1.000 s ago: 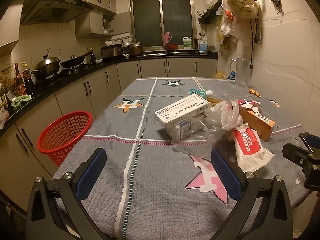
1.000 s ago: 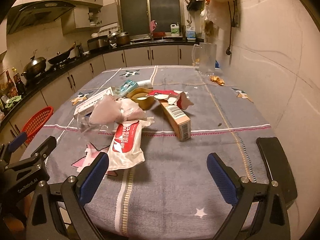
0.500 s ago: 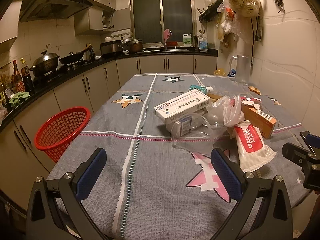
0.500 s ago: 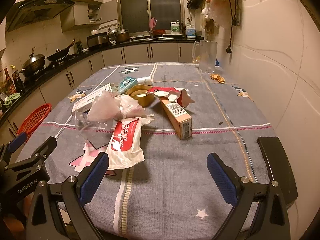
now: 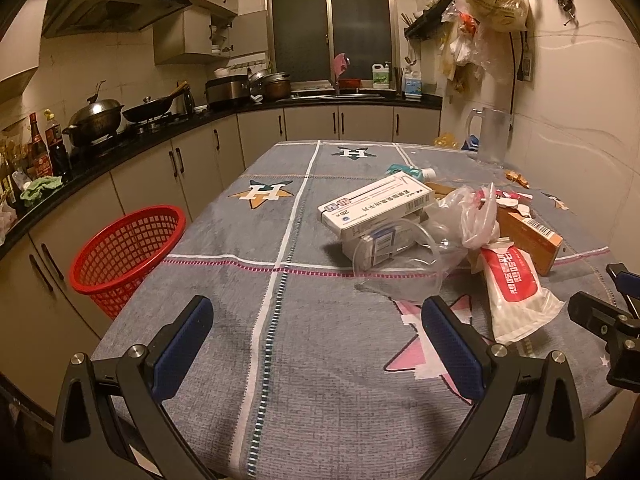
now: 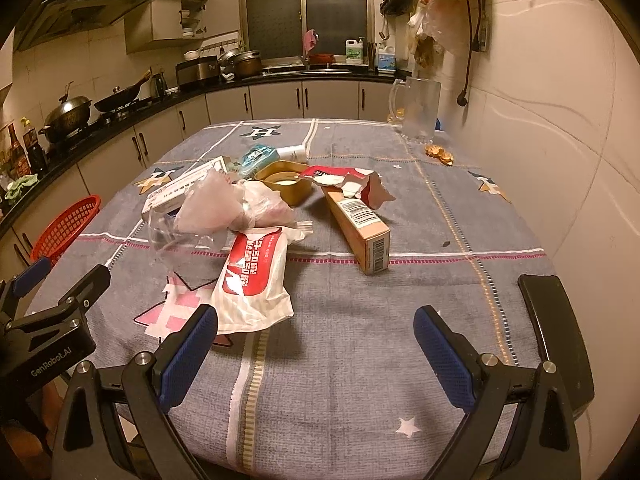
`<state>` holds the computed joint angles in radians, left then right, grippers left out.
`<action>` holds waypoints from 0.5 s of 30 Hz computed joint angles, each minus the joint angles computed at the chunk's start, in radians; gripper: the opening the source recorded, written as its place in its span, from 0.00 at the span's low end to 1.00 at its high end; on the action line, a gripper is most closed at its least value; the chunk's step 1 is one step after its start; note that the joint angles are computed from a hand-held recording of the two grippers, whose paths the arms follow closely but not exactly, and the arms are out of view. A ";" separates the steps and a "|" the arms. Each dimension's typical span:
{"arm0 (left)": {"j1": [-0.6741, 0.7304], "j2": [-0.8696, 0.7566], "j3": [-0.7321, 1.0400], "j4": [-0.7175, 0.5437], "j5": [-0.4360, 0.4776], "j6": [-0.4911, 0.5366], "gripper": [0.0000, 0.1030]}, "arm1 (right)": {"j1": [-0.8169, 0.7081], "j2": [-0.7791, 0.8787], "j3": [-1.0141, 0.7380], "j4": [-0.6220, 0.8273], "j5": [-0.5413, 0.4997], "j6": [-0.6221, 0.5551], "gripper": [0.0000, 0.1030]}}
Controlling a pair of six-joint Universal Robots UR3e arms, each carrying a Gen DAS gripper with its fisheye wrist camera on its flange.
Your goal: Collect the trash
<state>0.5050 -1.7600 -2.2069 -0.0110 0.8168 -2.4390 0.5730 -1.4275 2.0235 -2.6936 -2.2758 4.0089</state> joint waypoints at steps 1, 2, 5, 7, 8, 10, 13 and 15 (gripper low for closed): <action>-0.001 -0.002 0.003 -0.001 0.003 -0.001 1.00 | 0.001 0.001 -0.002 0.003 -0.002 0.001 0.97; -0.002 -0.006 0.005 -0.002 0.006 -0.001 1.00 | 0.001 0.003 -0.005 0.006 -0.003 0.001 0.97; -0.002 -0.011 0.008 -0.003 0.011 0.002 1.00 | 0.002 0.008 -0.010 0.011 -0.007 -0.001 0.97; -0.001 -0.011 0.005 -0.001 0.009 0.003 1.00 | 0.004 0.011 -0.011 0.012 -0.009 0.001 0.97; -0.002 -0.012 0.006 0.001 0.011 0.003 1.00 | 0.004 0.011 -0.011 0.013 -0.009 0.001 0.97; -0.002 -0.015 0.007 0.004 0.010 0.004 1.00 | 0.002 0.011 -0.010 0.013 -0.006 -0.001 0.97; -0.001 -0.014 0.003 0.006 0.009 0.006 1.00 | 0.001 0.010 -0.008 0.011 -0.005 -0.003 0.97; 0.000 -0.013 0.000 0.008 0.009 0.005 1.00 | 0.001 0.010 -0.010 0.016 -0.007 0.000 0.97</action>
<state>0.5046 -1.7735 -2.2066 -0.0029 0.8253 -2.4340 0.5744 -1.4172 2.0135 -2.6775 -2.2830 4.0086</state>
